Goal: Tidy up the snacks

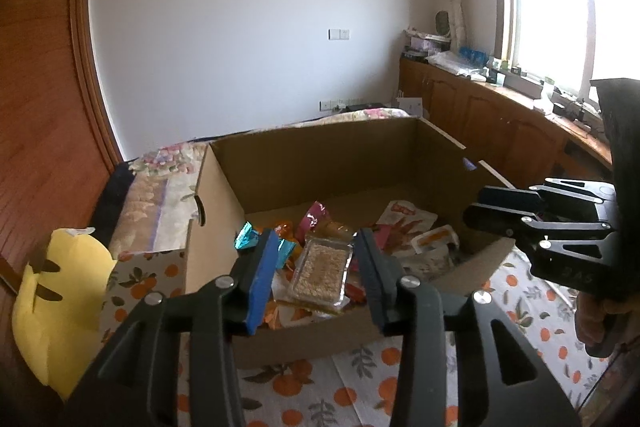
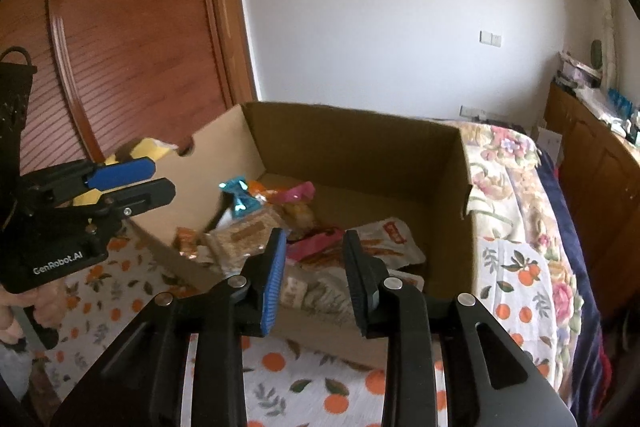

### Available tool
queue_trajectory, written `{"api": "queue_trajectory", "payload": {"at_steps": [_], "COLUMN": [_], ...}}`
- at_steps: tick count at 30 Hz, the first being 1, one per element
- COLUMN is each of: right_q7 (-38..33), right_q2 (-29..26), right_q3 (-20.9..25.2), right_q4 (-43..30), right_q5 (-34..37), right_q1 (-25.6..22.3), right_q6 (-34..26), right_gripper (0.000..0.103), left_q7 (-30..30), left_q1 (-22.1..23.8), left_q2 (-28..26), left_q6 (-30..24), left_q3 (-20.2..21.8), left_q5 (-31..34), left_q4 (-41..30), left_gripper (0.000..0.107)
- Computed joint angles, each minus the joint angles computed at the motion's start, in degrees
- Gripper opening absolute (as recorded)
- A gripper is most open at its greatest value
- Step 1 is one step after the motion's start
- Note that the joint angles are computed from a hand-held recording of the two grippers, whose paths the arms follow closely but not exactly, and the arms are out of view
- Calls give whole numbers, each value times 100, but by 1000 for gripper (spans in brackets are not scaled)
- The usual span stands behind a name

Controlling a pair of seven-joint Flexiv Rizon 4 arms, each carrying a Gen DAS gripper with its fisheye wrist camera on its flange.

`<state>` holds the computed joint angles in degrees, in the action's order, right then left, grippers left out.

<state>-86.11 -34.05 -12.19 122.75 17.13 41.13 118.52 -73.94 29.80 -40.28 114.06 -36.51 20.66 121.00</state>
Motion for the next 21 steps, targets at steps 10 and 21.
{"api": "queue_trajectory", "payload": {"at_steps": [10,21], "right_q7": [-623,-2117], "right_q2": [894,1684], "right_q3": [-683,-1349], "right_q4": [712,1062], "right_q5": [1222,3448], "right_q1": [1302,2894], "right_q6": [223,585], "right_gripper": [31,54], "left_q7": [-612,-1812], "left_q1": [742,1156], "left_q2": [1147,2396], "left_q6": [707,1331], "left_q3": [-327,-112], "left_q5": [680,1736], "left_q4": [979,1653], "left_gripper": [49,68]}}
